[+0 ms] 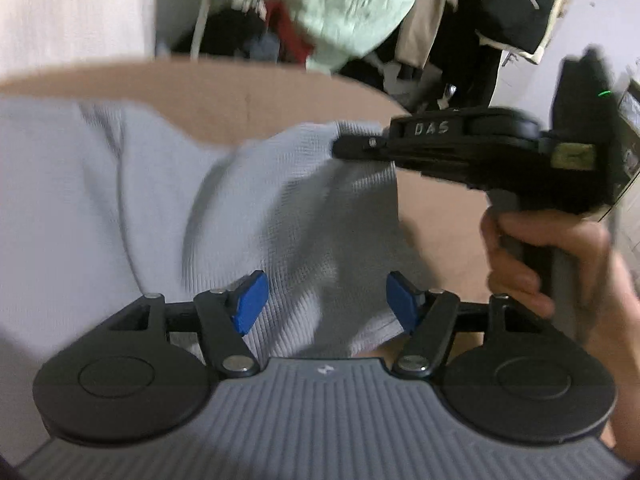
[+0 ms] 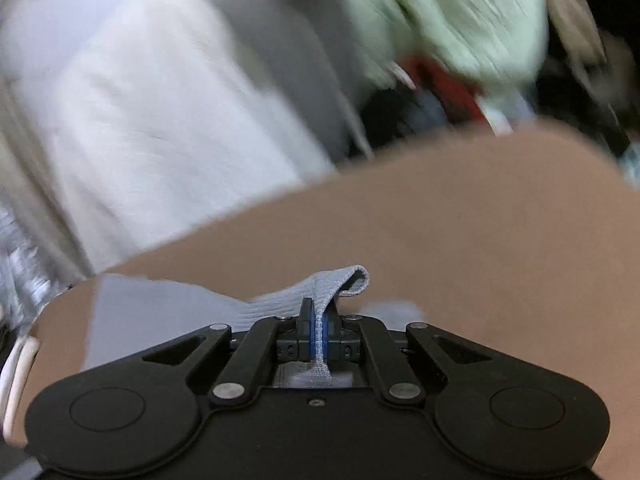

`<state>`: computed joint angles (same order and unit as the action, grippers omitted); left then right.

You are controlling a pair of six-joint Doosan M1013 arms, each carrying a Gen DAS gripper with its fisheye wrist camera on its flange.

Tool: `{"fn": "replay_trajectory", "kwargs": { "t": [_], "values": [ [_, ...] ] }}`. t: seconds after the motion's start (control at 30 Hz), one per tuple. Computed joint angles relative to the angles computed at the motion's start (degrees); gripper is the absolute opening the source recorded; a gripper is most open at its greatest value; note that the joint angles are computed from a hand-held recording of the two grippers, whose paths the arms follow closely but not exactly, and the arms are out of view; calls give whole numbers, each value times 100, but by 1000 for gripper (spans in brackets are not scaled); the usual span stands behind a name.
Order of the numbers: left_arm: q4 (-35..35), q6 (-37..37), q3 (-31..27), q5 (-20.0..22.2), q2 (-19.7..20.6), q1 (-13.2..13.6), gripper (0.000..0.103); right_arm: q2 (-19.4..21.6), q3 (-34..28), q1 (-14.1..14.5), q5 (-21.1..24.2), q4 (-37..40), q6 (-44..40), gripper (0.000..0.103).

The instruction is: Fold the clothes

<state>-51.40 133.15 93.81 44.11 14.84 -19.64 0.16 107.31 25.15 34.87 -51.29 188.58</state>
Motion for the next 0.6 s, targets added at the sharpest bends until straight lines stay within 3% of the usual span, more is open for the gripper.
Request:
{"fn": "replay_trajectory", "kwargs": {
  "t": [0.1,0.17,0.27,0.3,0.37,0.5,0.6],
  "values": [
    [-450,199,26,134,75,98,66,8,75,-63,465,223,155,8],
    [-685,202,23,237,119,147,66,30,-13,-4,859,253,113,34],
    [-809,186,-6,406,159,158,67,74,-314,161,1930,590,-173,43],
    [-790,193,-18,449,167,145,67,22,-302,162,1989,658,-145,44],
    [-793,215,-15,593,186,129,67,-365,69,30,1255,809,554,52],
    [-824,111,-55,841,231,55,67,-958,973,-377,-1155,891,1659,63],
    [-984,160,41,721,155,56,67,-900,1061,-512,-1721,1441,598,69]
  ]
}}
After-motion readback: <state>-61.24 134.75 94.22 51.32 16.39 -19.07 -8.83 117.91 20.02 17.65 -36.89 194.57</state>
